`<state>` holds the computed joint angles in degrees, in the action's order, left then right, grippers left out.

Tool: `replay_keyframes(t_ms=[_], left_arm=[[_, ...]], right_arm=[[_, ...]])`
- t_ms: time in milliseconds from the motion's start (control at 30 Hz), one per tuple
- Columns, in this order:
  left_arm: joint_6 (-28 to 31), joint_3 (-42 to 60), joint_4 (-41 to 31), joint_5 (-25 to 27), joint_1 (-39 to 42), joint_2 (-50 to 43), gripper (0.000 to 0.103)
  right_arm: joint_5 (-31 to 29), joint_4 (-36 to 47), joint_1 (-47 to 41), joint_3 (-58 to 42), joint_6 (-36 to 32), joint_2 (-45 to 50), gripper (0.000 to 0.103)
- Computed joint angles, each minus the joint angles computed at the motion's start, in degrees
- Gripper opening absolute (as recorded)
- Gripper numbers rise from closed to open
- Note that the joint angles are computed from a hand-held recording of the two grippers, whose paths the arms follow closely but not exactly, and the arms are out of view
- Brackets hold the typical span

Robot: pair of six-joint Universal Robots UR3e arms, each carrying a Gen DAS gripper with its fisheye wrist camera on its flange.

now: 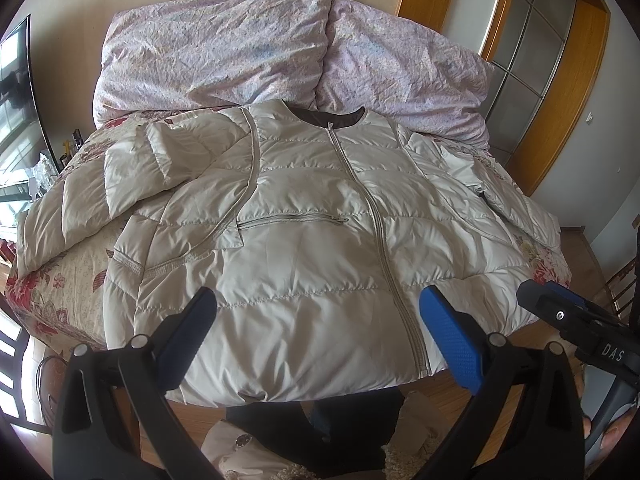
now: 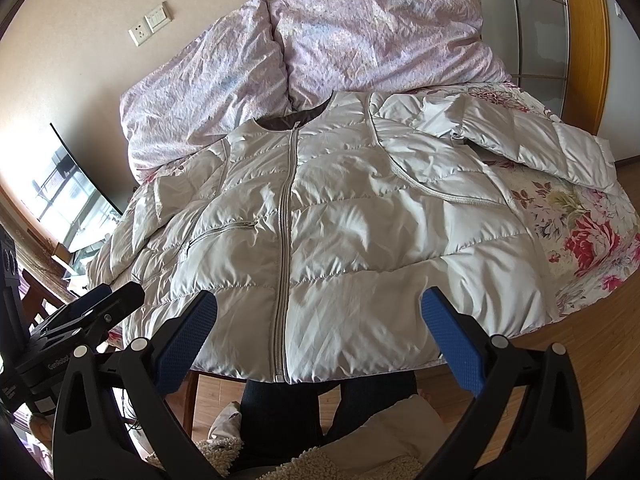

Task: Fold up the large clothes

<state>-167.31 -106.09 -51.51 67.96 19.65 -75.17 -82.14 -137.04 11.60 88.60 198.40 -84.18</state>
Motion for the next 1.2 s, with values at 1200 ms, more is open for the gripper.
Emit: replay_keyframes(t_ms=[1200], left_arm=[[-1.12,2.96,2.41,2.12,-1.21,-6.81,0.101]], right_arm=[[1.18,-4.30,-3.48,-0.68,1.39,3.82,0.102]])
